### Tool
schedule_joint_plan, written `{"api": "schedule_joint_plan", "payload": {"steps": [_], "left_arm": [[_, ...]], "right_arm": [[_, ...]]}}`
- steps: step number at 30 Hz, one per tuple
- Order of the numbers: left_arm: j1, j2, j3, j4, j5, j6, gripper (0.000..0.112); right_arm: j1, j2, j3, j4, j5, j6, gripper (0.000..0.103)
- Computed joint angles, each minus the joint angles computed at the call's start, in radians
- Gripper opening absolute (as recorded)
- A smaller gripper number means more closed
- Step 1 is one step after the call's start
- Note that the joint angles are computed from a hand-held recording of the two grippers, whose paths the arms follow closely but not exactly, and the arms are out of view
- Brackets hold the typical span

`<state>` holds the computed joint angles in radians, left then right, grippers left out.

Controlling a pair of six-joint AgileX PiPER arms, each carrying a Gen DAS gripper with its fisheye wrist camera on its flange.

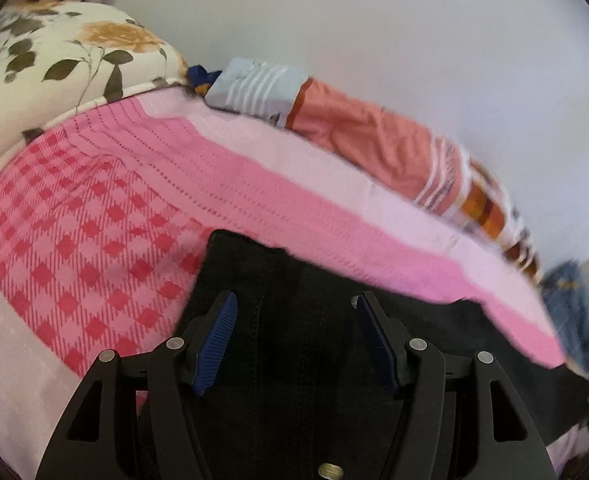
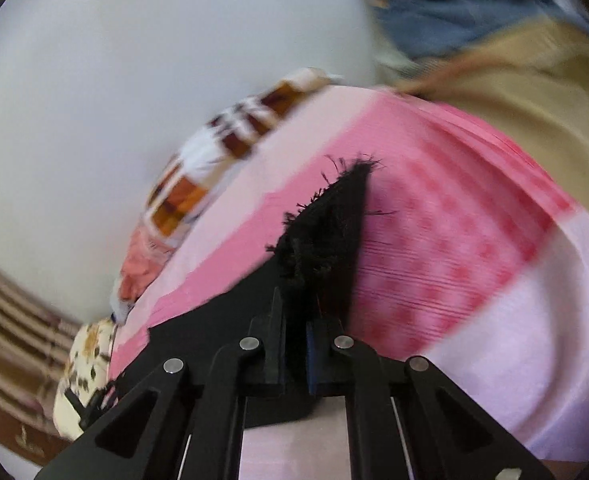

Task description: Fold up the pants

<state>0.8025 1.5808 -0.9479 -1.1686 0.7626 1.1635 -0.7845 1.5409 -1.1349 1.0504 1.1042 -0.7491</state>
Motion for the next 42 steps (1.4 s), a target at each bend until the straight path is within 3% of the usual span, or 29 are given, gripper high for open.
{"api": "schedule_joint_plan", "payload": {"steps": [3,5,9,14,19,26,39,42], "left_arm": [[0.027,-0.043,-0.006,0.039,0.060,-0.041,0.066],[0.055,-0.040,-0.032,0.074,0.141,-0.081,0.068],[0.108,-0.069,-0.026,0.065,0.225,-0.094,0.068],[0.157,-0.102,-0.022,0.067,0.325,-0.106,0.068],[0.120,-0.158,0.012,0.129,0.361,-0.098,0.069],[0.071,-0.204,0.057,0.134,0.395,-0.086,0.069],[-0.017,-0.156,0.081,0.190,0.343,-0.187,0.071],[-0.030,-0.161,0.089,0.195,0.332,-0.194,0.071]], "right_arm": [[0.121,-0.065,-0.025,-0.004,-0.001,0.041,0.009],[0.228,-0.095,-0.033,-0.006,-0.017,0.075,0.009],[0.471,-0.104,-0.029,-0.001,-0.081,0.134,0.009],[0.804,0.024,-0.045,0.011,-0.212,0.201,0.009],[1.014,0.155,-0.075,-0.059,-0.304,0.266,0.009],[1.041,0.171,-0.061,-0.037,-0.316,0.246,0.009],[1.030,0.193,-0.048,0.038,-0.239,0.108,0.014],[1.046,0.200,-0.069,0.014,-0.220,0.102,0.023]]}}
